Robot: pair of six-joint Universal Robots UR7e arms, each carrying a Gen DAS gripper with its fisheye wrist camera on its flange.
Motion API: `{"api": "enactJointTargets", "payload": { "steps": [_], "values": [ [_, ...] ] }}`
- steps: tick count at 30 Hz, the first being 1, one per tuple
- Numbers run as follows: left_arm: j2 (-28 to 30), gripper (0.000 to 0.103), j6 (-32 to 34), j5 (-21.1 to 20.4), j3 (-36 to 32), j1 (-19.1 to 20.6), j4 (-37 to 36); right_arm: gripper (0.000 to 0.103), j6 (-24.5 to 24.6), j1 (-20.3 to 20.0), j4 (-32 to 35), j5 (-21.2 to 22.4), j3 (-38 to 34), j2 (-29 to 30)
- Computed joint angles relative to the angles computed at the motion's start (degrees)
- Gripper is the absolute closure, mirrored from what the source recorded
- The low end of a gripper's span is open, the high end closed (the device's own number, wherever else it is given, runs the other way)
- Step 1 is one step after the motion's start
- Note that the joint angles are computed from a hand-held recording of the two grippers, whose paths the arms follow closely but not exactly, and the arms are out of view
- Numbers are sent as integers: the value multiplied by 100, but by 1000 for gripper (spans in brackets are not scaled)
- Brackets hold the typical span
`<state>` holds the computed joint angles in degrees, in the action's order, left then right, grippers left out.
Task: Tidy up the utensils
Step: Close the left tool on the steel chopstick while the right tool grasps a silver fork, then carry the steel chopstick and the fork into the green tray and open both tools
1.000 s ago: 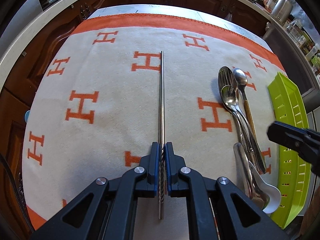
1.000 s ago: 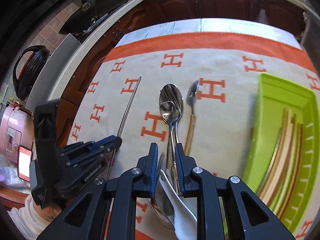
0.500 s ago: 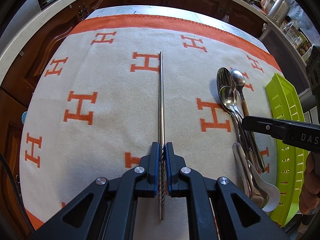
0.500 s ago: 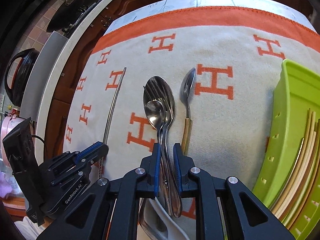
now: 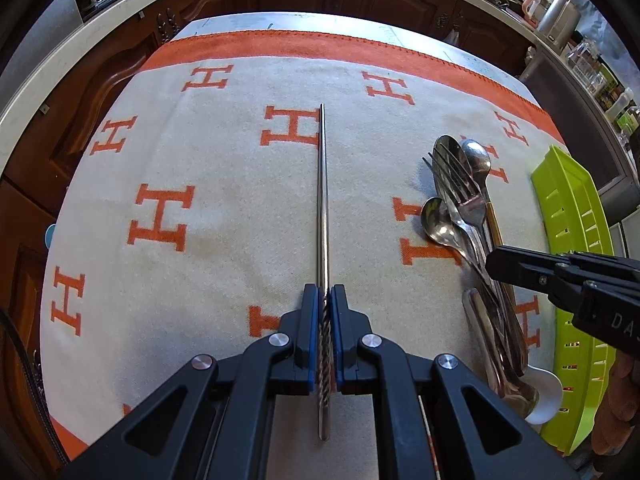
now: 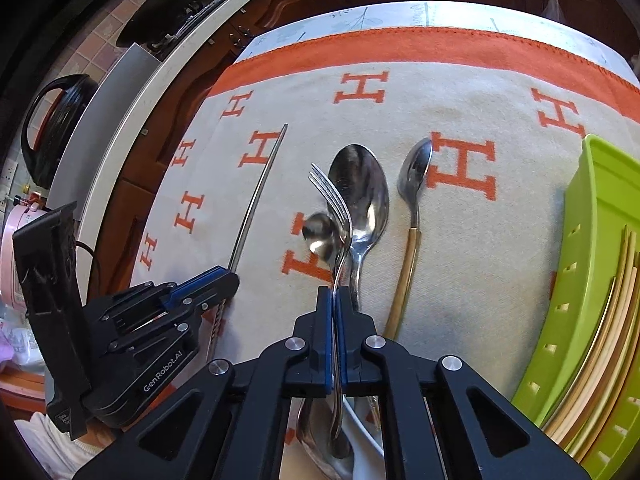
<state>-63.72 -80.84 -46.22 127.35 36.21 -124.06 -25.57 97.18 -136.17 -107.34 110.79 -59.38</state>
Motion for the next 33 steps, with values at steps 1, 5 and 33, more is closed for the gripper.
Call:
{"api": "enactJointTargets", "payload": {
  "steps": [1,5,33],
  "values": [
    [-5,99,10,-6,4,-1,-12,101,10,2,-8,27,21,-32],
    [-89,99,52,-74,173,-11,-443,101,44,0,-73,125,119,-218],
    [620,99,1251,-198,-826,-936,-1091,101,86,-933,332,1205,767,-2793]
  ]
}}
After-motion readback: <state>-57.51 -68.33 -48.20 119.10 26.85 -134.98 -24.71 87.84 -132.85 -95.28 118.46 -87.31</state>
